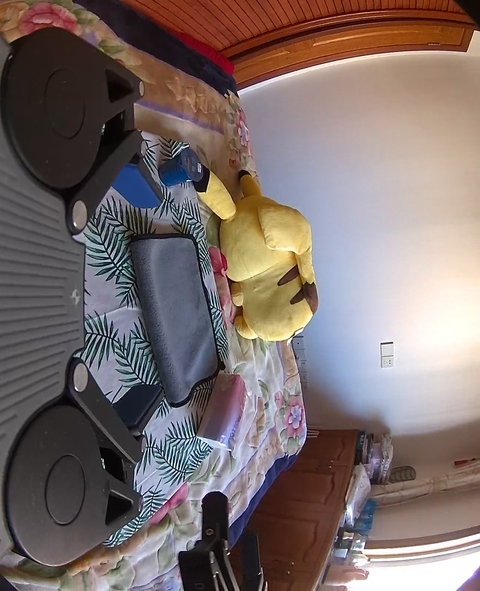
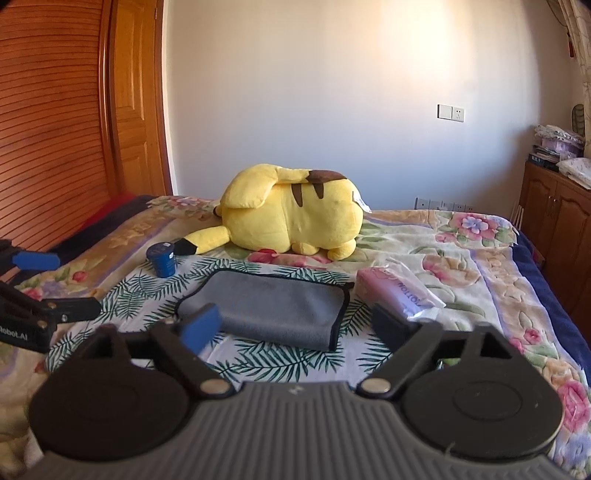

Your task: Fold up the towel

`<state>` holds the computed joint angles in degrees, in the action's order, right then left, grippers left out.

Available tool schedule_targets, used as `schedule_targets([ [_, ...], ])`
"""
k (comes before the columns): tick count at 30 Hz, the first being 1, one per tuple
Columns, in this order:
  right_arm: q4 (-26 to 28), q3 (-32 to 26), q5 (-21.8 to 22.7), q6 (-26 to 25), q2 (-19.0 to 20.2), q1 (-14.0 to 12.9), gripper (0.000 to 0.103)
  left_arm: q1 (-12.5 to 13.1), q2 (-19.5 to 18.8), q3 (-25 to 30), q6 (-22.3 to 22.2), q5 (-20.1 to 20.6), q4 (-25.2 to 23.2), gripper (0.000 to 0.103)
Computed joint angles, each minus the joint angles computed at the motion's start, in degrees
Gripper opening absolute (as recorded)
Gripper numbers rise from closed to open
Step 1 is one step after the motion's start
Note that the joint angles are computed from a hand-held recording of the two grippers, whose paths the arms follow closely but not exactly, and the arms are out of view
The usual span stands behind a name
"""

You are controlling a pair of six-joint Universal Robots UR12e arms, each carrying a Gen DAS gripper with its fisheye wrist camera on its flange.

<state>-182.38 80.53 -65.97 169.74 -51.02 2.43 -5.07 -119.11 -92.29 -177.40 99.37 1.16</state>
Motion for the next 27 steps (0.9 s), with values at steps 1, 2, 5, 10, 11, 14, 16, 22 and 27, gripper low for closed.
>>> schedule_targets([
  [1,-0.1,0.2,0.0,0.2,-0.1,0.0,0.1,-0.1,0.1,-0.3,-0.3,0.0,0.3,0.087],
  [2,-0.2,0.6,0.0,0.3,-0.2,0.0,0.1,-0.1,0.2,-0.6,-0.6,0.2,0.7,0.087],
  [5,0.3,1.5,0.2,0.8,-0.7,0.0,0.102,-0.3,0.4,-1.4,-1.4,0.3,1.5,0.087],
  [10,-0.4,3.0,-0.6,0.3,-1.5,0.1,0.103,-0.8,0.8,-2.6,-1.8,1.1,2.6,0.087],
  [11,-0.5,3.3,-0.6,0.3,-1.6,0.1,0.103,-0.8,0.9,-2.9,-1.8,1.2,2.8,0.087],
  [14,-0.9,4.2,-0.8,0.9,-1.9,-0.1,0.103,-1.2,1.1,-3.5,-1.7,2.2,3.1,0.087],
  [16,-1.3,4.9,-0.9,1.2,-2.1,-0.2,0.103,-1.4,1.3,-4.1,-2.0,2.4,3.4,0.087],
  [22,-2.3,6.8,-1.1,2.4,-2.9,-0.5,0.103,-2.5,1.9,-6.0,-3.0,5.5,3.9,0.087],
  [27,-4.0,8.8,-1.6,2.8,-3.5,-0.8,0.103,-3.0,2.4,-7.9,-5.3,6.3,5.0,0.087],
])
